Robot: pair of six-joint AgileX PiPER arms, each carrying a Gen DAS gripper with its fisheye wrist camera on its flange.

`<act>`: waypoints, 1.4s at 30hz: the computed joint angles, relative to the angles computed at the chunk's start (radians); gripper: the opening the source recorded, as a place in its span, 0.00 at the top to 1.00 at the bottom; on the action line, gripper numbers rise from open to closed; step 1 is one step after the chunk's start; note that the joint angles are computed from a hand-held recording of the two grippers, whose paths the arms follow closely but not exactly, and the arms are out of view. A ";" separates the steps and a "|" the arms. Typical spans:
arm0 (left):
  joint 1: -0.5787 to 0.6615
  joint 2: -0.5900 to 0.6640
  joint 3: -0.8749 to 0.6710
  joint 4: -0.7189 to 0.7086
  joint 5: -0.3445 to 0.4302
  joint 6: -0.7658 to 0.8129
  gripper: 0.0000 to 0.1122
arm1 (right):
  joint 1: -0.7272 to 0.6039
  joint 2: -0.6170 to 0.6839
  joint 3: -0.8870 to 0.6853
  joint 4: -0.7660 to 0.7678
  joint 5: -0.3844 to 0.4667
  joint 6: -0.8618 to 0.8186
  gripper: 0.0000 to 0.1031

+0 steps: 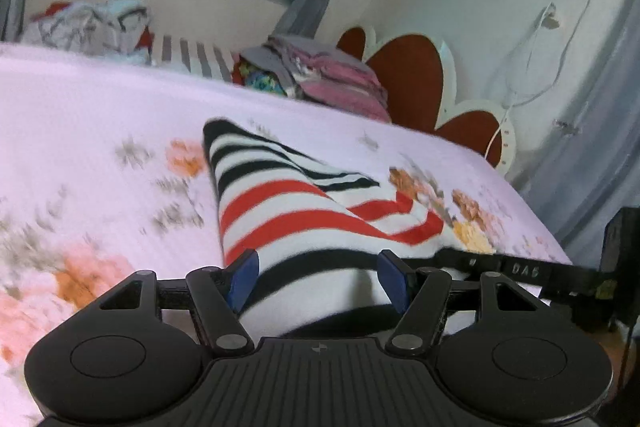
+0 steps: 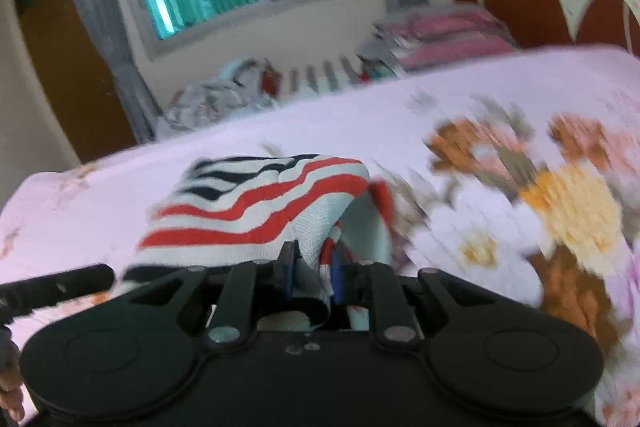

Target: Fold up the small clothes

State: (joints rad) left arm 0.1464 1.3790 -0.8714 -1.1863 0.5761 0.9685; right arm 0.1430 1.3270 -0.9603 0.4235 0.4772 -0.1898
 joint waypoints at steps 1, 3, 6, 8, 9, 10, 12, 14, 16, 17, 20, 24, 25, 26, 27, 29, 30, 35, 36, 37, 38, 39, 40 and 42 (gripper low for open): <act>-0.015 0.011 0.002 0.013 -0.008 -0.006 0.43 | -0.013 0.004 0.016 0.027 0.001 -0.012 0.83; -0.044 0.025 0.015 0.020 -0.047 0.010 0.43 | -0.039 0.028 0.036 0.107 0.016 -0.065 0.81; -0.063 0.021 0.030 0.041 -0.084 0.035 0.43 | -0.053 0.023 0.035 0.158 0.035 -0.080 0.76; -0.048 0.023 0.023 0.060 -0.067 0.039 0.43 | -0.080 0.013 0.025 0.202 0.081 -0.104 0.70; -0.038 0.026 0.017 0.071 -0.054 0.030 0.43 | -0.105 0.002 0.033 0.251 0.109 -0.144 0.64; -0.032 0.028 0.016 0.075 -0.046 0.025 0.42 | -0.121 -0.007 0.034 0.272 0.133 -0.159 0.62; -0.030 0.028 0.010 0.100 -0.040 0.002 0.42 | -0.143 -0.035 0.045 0.271 0.167 -0.163 0.62; -0.034 0.030 0.009 0.107 -0.043 -0.011 0.41 | -0.162 -0.069 0.060 0.274 0.197 -0.165 0.62; -0.031 0.036 0.009 0.109 -0.038 -0.022 0.40 | -0.174 -0.100 0.077 0.264 0.223 -0.164 0.62; -0.026 0.039 0.009 0.105 -0.032 -0.022 0.39 | -0.178 -0.116 0.086 0.254 0.234 -0.158 0.62; -0.018 0.041 0.009 0.109 -0.020 -0.032 0.39 | -0.209 -0.158 0.123 0.261 0.271 -0.159 0.62; -0.016 0.025 0.020 0.141 -0.009 -0.069 0.39 | -0.241 -0.208 0.182 0.279 0.305 -0.159 0.66; -0.014 0.019 0.025 0.148 -0.005 -0.078 0.39 | -0.240 -0.227 0.199 0.281 0.300 -0.152 0.70; -0.015 0.011 0.033 0.156 -0.005 -0.088 0.39 | -0.236 -0.244 0.210 0.277 0.292 -0.140 0.72; -0.018 0.005 0.038 0.170 -0.007 -0.102 0.39 | -0.232 -0.256 0.218 0.280 0.285 -0.128 0.77; -0.029 -0.009 0.048 0.204 -0.015 -0.134 0.39 | -0.220 -0.268 0.224 0.294 0.276 -0.104 0.81; -0.033 -0.014 0.054 0.216 -0.020 -0.143 0.39 | -0.203 -0.270 0.223 0.279 0.265 -0.082 0.82; -0.063 -0.032 0.072 0.286 -0.049 -0.195 0.39 | -0.219 -0.258 0.244 0.318 0.254 -0.078 0.84; -0.069 -0.030 0.069 0.301 -0.049 -0.206 0.39 | -0.222 -0.239 0.251 0.286 0.242 -0.063 0.86; -0.075 -0.026 0.063 0.324 -0.045 -0.225 0.39 | -0.236 -0.222 0.264 0.293 0.242 -0.081 0.89; -0.085 -0.028 0.060 0.351 -0.053 -0.252 0.39 | -0.246 -0.224 0.276 0.315 0.238 -0.085 0.89; -0.092 -0.033 0.058 0.374 -0.060 -0.267 0.39 | -0.232 -0.229 0.270 0.296 0.232 -0.049 0.88; -0.101 -0.036 0.058 0.397 -0.069 -0.284 0.39 | -0.195 -0.239 0.257 0.237 0.220 0.020 0.86; -0.110 -0.041 0.051 0.436 -0.069 -0.310 0.39 | -0.118 -0.274 0.228 0.103 0.207 0.159 0.80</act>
